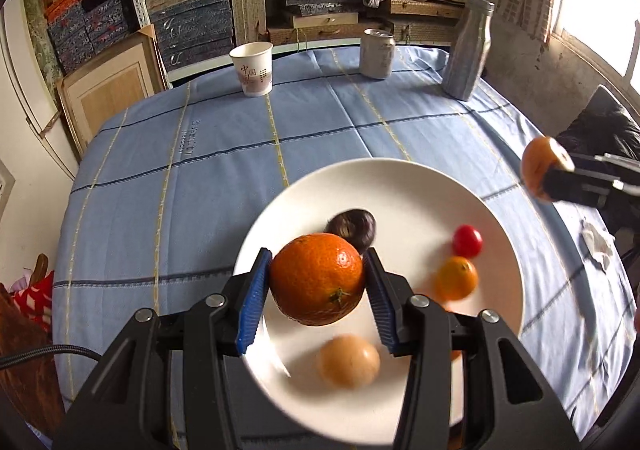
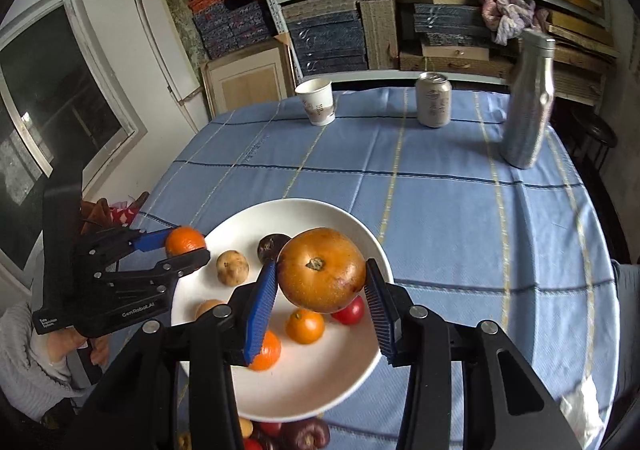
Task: Organize fruits
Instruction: 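Carry orange and tan fruit onto the white plate and open both tools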
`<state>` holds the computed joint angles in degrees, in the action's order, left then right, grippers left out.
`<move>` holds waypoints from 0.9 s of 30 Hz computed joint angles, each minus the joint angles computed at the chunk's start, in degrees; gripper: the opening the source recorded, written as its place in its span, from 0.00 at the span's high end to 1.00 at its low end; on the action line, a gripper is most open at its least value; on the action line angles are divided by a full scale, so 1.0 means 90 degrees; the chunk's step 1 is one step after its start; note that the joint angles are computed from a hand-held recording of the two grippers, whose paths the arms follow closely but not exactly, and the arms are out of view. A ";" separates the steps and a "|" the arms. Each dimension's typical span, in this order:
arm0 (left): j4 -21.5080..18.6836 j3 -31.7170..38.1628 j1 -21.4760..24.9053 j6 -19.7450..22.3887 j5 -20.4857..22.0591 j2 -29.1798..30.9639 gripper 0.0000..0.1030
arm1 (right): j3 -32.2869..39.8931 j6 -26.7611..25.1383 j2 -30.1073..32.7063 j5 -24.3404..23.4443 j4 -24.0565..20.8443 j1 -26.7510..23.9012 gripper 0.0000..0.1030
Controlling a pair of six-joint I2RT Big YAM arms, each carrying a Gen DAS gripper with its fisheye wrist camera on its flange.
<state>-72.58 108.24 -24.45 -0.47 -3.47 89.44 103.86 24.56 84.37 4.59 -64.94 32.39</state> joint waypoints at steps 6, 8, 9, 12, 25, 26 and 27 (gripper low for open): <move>-0.0053 0.0593 0.0151 -0.0032 0.0120 0.0634 0.55 | 0.0286 -0.0109 0.0651 -0.0343 -0.0029 -0.0063 0.57; -0.0109 0.0774 0.0189 -0.0045 0.0163 0.0823 0.55 | 0.0327 -0.0095 0.0814 -0.0451 -0.0034 -0.0088 0.57; -0.0158 0.0892 0.0213 -0.0067 0.0217 0.0953 0.55 | 0.0346 -0.0096 0.0893 -0.0487 -0.0034 -0.0097 0.57; -0.0177 0.1003 0.0217 -0.0091 0.0258 0.1128 0.55 | 0.0447 -0.0134 0.1085 -0.0542 -0.0101 -0.0100 0.57; -0.0050 0.0931 0.0193 -0.0207 0.0458 0.1283 0.36 | 0.0507 -0.0191 0.1280 -0.0515 -0.0123 -0.0038 0.45; -0.0014 0.0879 0.0205 -0.0228 0.0451 0.1221 0.36 | 0.0516 -0.0225 0.1248 -0.0412 -0.0139 -0.0016 0.43; 0.0014 0.0826 0.0220 -0.0272 0.0468 0.1153 0.36 | 0.0516 -0.0250 0.1218 -0.0372 -0.0152 -0.0006 0.42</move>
